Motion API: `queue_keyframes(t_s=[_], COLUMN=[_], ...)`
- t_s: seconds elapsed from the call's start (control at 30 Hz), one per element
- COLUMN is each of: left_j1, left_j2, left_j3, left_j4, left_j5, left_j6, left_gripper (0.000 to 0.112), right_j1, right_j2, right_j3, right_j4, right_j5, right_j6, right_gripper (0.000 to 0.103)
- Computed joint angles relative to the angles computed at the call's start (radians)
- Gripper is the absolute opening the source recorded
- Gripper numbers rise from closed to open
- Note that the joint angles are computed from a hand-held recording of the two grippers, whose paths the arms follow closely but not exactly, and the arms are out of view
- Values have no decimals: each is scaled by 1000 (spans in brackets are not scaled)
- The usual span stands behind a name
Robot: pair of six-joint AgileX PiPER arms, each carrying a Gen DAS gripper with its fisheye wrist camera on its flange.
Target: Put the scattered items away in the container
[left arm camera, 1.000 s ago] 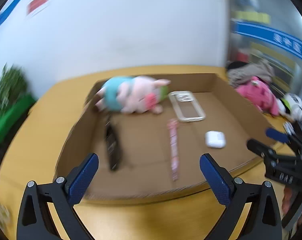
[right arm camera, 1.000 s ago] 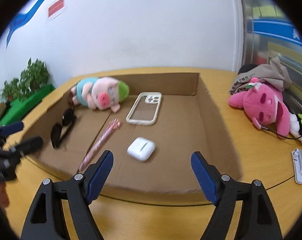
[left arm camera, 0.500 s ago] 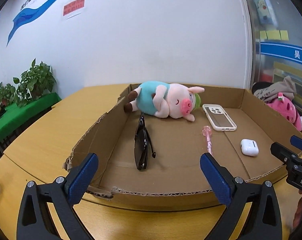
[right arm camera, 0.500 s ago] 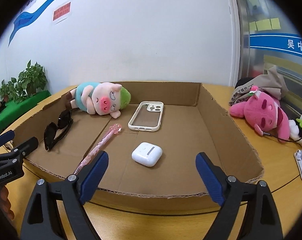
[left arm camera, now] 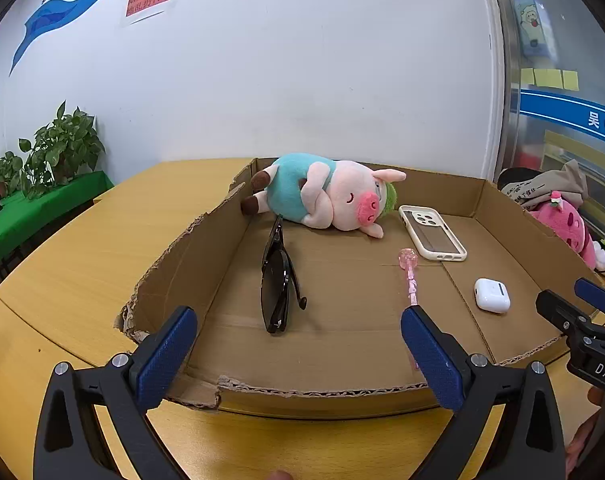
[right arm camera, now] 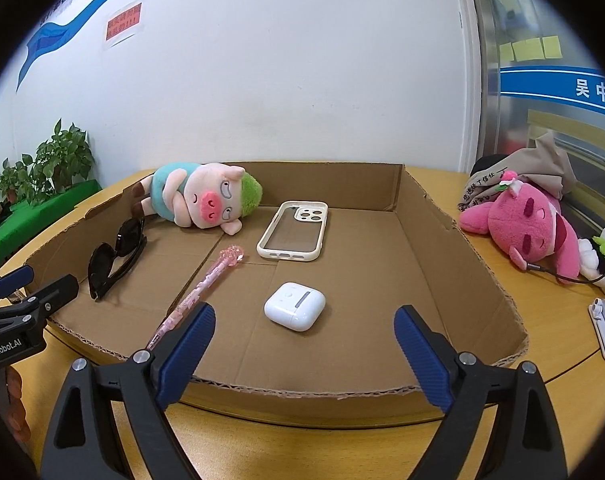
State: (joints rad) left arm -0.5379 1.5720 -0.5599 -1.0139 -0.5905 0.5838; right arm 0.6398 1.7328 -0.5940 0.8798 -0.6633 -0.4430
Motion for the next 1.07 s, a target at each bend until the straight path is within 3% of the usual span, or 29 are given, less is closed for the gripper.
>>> queue_keyframes(t_s=[1.07], left_j1=[15], left_j2=[-2], left_j3=[3], left_j4=[40], left_j5=[24], left_j6=[-41], left_gripper=[103], right_j1=[1], right_j2=[-2], right_j3=[-3], right_j4=[7], right_j5=[4], right_j6=[-8], right_gripper=[92])
